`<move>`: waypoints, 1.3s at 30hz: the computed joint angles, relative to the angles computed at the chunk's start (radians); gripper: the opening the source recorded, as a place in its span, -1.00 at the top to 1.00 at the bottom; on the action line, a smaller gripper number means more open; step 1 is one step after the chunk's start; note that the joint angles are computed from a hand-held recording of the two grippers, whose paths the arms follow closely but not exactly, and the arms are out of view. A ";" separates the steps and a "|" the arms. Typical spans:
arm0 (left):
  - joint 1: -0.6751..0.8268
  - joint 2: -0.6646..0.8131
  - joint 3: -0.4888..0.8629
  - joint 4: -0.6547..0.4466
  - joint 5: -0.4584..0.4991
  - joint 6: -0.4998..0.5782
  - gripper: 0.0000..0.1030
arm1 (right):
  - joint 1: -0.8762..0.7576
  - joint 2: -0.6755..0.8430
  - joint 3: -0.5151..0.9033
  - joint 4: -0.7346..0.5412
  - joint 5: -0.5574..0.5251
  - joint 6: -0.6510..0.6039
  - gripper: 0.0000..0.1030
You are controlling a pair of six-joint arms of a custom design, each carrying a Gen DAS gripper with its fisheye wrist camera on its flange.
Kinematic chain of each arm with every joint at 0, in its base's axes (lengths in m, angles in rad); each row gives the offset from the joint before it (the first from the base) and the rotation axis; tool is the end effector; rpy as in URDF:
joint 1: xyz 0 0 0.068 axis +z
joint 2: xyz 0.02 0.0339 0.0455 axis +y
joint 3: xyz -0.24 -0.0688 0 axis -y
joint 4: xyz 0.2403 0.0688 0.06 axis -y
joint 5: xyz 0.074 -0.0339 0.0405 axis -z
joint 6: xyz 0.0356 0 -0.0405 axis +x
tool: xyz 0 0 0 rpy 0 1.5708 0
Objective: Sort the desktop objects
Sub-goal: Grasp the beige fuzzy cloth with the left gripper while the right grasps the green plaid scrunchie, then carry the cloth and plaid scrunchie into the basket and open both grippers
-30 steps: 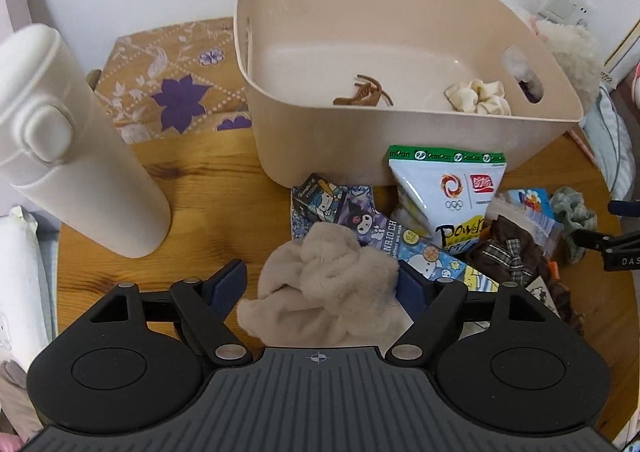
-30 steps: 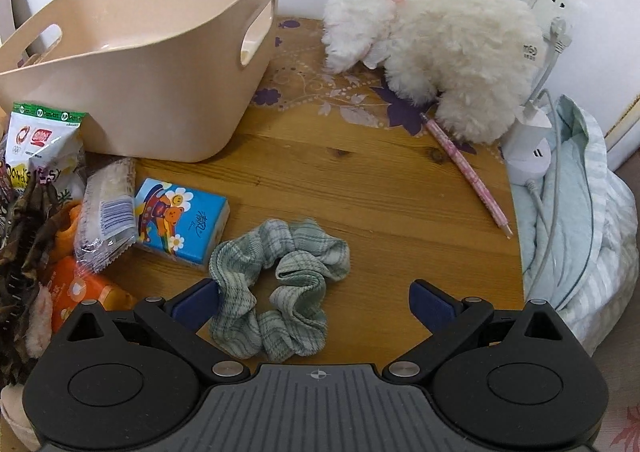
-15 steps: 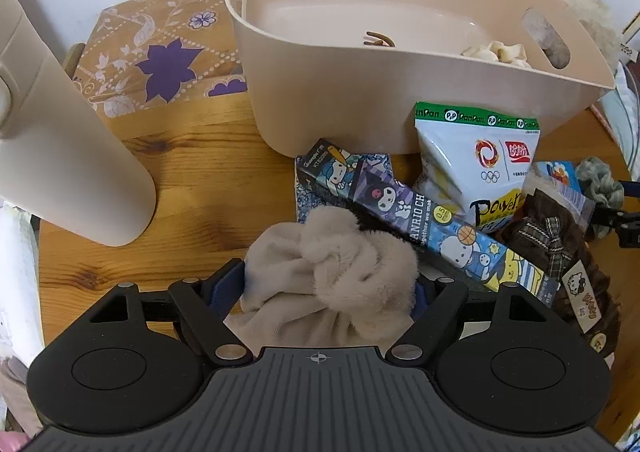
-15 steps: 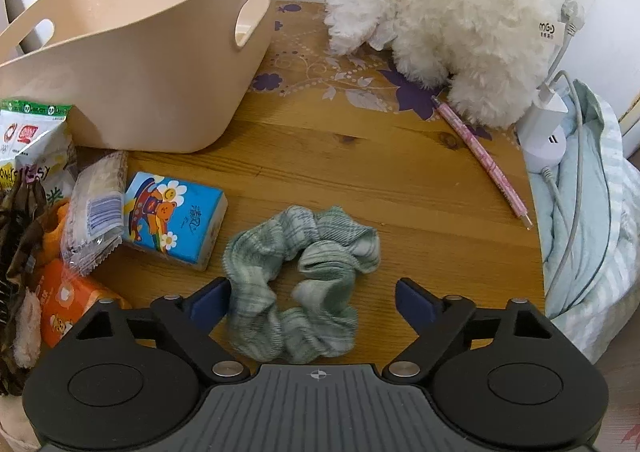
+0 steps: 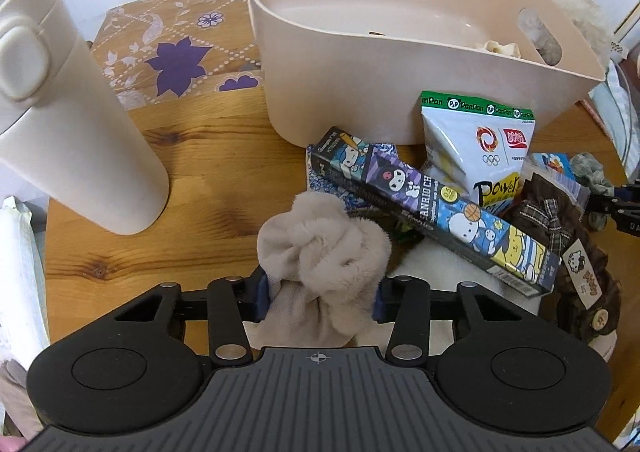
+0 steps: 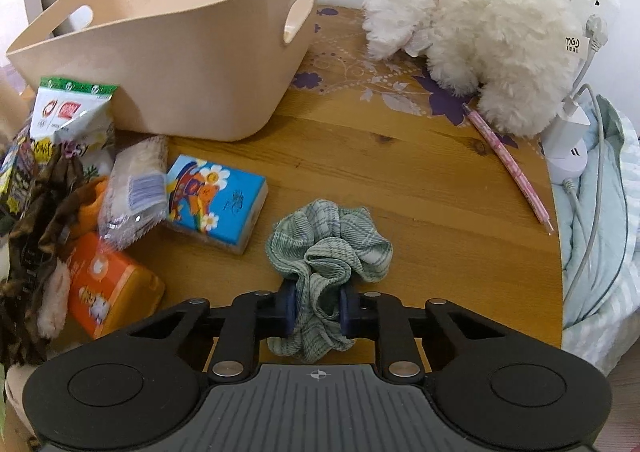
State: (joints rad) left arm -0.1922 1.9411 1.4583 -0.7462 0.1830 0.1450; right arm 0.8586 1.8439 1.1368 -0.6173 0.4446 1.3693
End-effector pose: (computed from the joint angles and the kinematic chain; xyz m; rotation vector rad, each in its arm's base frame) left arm 0.3758 -0.0797 0.1761 0.5122 2.7455 -0.2675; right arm 0.2287 0.2415 0.1312 0.7374 2.5325 0.0301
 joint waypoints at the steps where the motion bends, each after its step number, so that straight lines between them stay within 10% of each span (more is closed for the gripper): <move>1: 0.002 -0.007 -0.007 0.001 0.001 0.000 0.14 | 0.004 0.000 0.003 -0.007 -0.001 0.000 0.65; 23: 0.021 -0.213 -0.081 0.013 0.073 -0.022 0.16 | 0.088 -0.128 0.109 -0.288 0.195 0.096 0.65; 39: -0.053 -0.079 0.283 -0.036 0.046 -0.007 0.15 | -0.086 -0.080 0.391 -0.316 0.284 -0.270 0.64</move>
State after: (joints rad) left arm -0.2454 1.8619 1.7415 -0.7822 0.2292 0.1381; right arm 0.7721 1.7637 1.5278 -0.9328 0.7288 1.0995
